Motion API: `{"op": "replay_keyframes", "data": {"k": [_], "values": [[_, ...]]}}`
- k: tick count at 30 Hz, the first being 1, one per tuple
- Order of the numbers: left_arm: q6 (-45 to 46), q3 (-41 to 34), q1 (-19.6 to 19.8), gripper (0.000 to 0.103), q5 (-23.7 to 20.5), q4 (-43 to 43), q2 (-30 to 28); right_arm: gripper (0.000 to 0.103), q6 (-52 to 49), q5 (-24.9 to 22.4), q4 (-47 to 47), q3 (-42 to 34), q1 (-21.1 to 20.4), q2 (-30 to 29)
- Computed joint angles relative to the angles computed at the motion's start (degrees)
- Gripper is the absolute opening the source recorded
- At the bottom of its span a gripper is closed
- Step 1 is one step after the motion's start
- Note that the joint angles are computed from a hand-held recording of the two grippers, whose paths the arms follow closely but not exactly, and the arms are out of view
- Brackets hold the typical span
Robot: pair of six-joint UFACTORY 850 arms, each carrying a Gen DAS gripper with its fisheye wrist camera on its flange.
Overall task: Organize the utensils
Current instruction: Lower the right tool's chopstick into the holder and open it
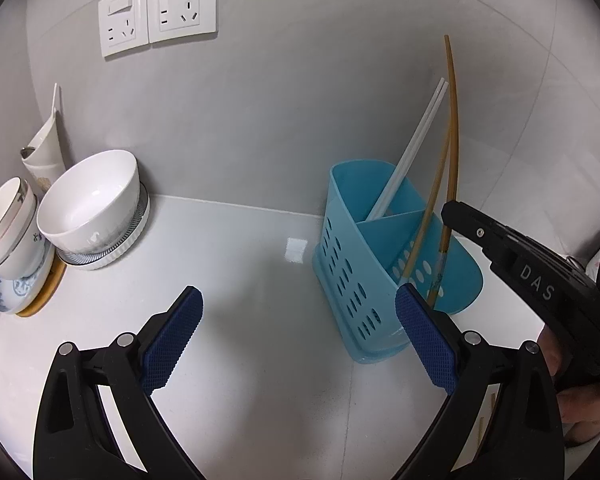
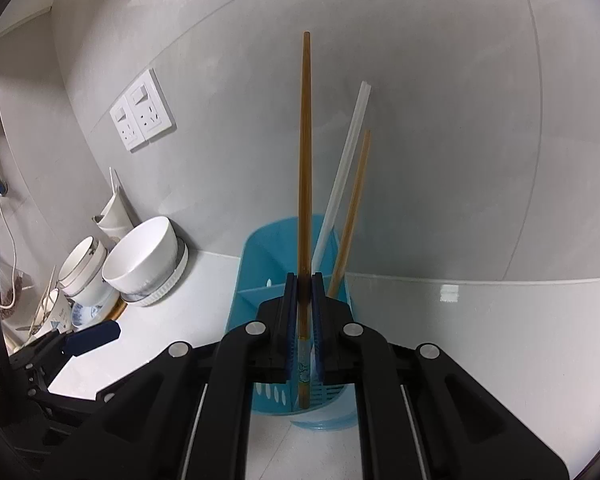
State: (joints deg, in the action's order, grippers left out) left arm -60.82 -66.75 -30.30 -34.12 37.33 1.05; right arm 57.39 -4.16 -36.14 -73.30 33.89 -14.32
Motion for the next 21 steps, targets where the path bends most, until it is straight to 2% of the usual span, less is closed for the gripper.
{"op": "replay_keyframes", "data": {"k": [3,5,6,7,8,10,12,14,19,21], "values": [[-0.4,-0.2,0.0,0.095,0.1,0.2,0.0,0.009,0.1,-1.3,-0.8,-0.2,0.3,0.2],[0.1,-0.2,0.1,0.095,0.5,-0.4,0.2,0.016,-2.4,-1.8,1.3,-0.1,0.4,0.6],[0.0,0.0,0.3,0.095,1.0,-0.5,0.5,0.031,-1.4,-2.7,0.0,-0.2,0.6,1.0],[-0.1,0.0,0.3,0.095,1.2,-0.5,0.6,0.042,-1.0,-3.2,-0.3,-0.2,0.7,1.4],[-0.1,0.0,0.3,0.095,1.5,-0.5,0.7,0.044,-1.1,-3.5,-0.1,0.1,0.7,1.9],[-0.8,-0.1,0.0,0.095,1.5,0.3,0.9,0.057,-3.4,-4.9,1.7,0.1,0.7,2.7],[-1.0,-0.4,-0.4,0.095,1.3,0.4,1.0,0.064,-1.1,-6.4,-1.1,0.6,0.6,3.9],[-0.8,-0.6,-0.6,0.095,1.3,0.0,1.1,0.079,1.0,-7.5,-3.0,1.2,0.6,5.0],[0.8,-1.5,-1.7,0.095,0.5,-1.2,0.9,0.094,-1.3,-9.5,-0.3,3.0,-0.1,8.0],[1.7,-1.7,-2.1,0.095,0.4,-2.2,0.9,0.095,-2.7,-10.3,2.3,3.8,-0.5,9.1]]}}
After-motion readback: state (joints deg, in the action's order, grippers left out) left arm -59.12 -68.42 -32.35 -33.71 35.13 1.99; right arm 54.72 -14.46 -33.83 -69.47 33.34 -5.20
